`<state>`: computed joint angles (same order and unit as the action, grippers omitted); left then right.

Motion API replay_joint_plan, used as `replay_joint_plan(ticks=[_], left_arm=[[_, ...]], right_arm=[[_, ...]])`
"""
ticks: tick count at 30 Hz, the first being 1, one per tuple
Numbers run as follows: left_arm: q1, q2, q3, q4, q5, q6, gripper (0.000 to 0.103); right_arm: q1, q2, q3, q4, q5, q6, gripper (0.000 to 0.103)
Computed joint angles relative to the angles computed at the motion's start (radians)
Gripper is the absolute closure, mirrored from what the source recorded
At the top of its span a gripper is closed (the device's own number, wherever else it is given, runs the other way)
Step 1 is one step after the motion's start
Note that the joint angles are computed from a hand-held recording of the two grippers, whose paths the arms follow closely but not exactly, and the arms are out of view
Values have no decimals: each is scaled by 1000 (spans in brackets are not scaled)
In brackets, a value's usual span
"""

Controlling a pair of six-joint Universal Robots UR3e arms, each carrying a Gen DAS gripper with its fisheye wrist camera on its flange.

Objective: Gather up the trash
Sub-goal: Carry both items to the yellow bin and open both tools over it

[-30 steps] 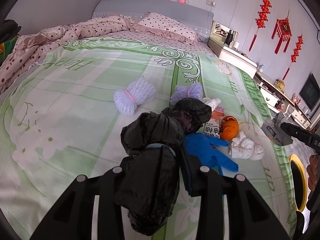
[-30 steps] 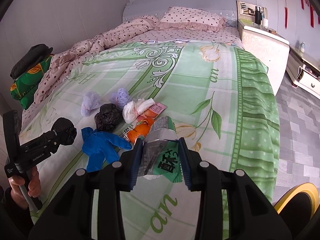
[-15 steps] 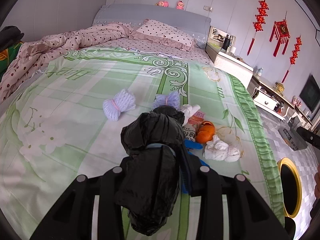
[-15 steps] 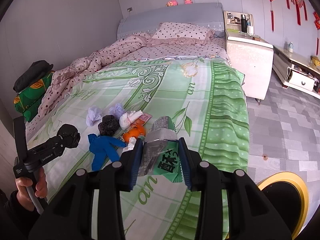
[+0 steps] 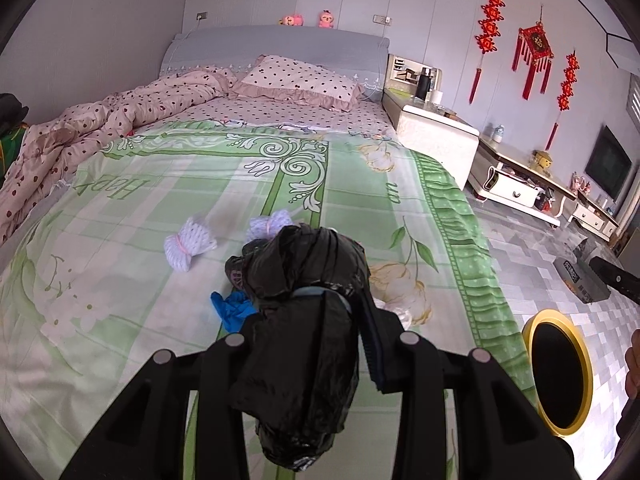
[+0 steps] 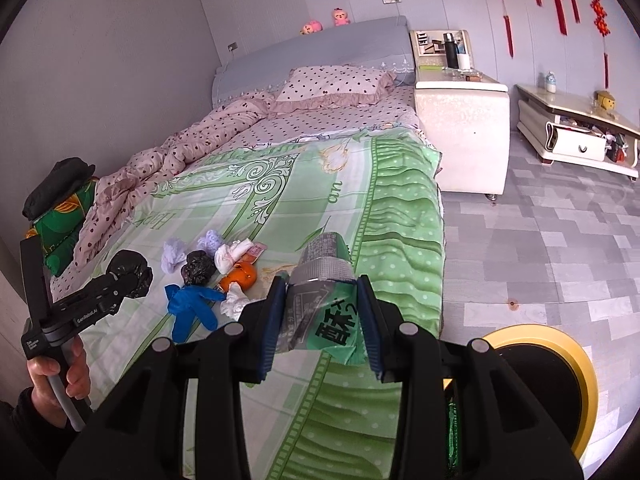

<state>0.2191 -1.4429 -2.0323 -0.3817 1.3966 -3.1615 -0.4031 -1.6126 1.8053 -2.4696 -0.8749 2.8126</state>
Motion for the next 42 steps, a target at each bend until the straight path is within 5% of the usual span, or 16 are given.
replay_joint_plan(ticks=[11,28,42], left_arm=[[-256,-157,220,-37,107,-66,70],[-588,-557,720,-158,151,-147,70],[-721,-838,1090,-315,142,-162,70]], right_arm=[[-254,-121,46,184,118,-154,68],[-627,-178,23,541,225,-479,68],[-723,-111,46,535,192,-542,67]])
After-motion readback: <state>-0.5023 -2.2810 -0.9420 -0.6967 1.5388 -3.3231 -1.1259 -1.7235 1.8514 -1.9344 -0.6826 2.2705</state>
